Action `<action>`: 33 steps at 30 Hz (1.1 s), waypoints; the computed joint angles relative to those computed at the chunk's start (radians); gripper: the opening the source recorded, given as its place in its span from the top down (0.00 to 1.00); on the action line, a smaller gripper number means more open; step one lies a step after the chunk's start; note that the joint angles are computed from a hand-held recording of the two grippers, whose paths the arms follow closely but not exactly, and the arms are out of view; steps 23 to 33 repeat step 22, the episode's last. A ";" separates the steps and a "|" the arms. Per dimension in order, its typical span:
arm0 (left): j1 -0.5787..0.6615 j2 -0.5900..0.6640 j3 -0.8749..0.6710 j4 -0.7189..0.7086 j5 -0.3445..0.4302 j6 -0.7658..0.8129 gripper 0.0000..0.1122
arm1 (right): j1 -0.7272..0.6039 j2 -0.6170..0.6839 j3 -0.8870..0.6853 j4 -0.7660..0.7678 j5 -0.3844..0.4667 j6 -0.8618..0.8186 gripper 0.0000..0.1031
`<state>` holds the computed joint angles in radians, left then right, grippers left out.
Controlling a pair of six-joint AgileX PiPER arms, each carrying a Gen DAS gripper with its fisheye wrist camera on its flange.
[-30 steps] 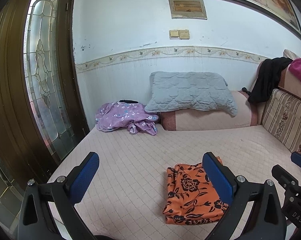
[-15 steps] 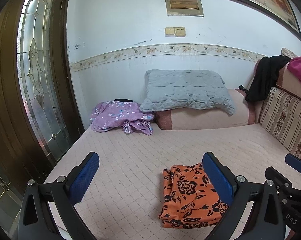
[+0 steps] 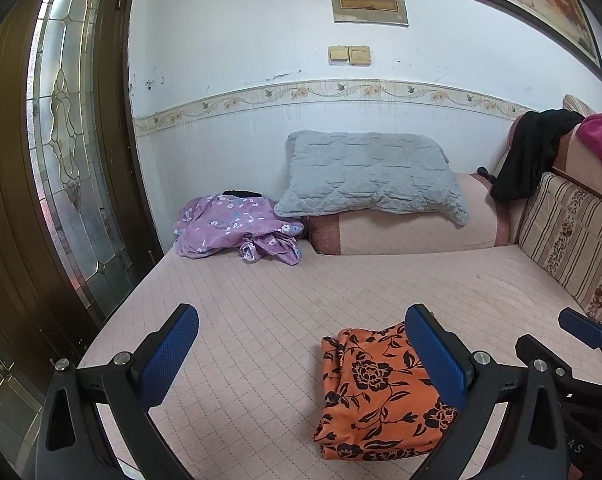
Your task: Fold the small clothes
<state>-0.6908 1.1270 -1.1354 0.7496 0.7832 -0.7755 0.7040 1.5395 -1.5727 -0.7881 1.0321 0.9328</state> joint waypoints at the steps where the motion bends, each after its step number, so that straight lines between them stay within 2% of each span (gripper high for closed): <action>1: 0.006 0.005 -0.003 -0.003 -0.002 0.005 0.09 | -0.007 0.005 -0.004 0.008 -0.005 -0.007 0.34; 17: 0.068 -0.005 0.025 -0.060 -0.061 0.049 0.09 | 0.009 0.044 -0.060 0.004 0.023 -0.034 0.34; 22: 0.149 0.026 0.036 -0.146 -0.152 0.110 0.09 | -0.018 0.057 -0.051 0.016 -0.020 -0.045 0.34; 33: 0.149 0.026 0.036 -0.146 -0.152 0.110 0.09 | -0.018 0.057 -0.051 0.016 -0.020 -0.045 0.34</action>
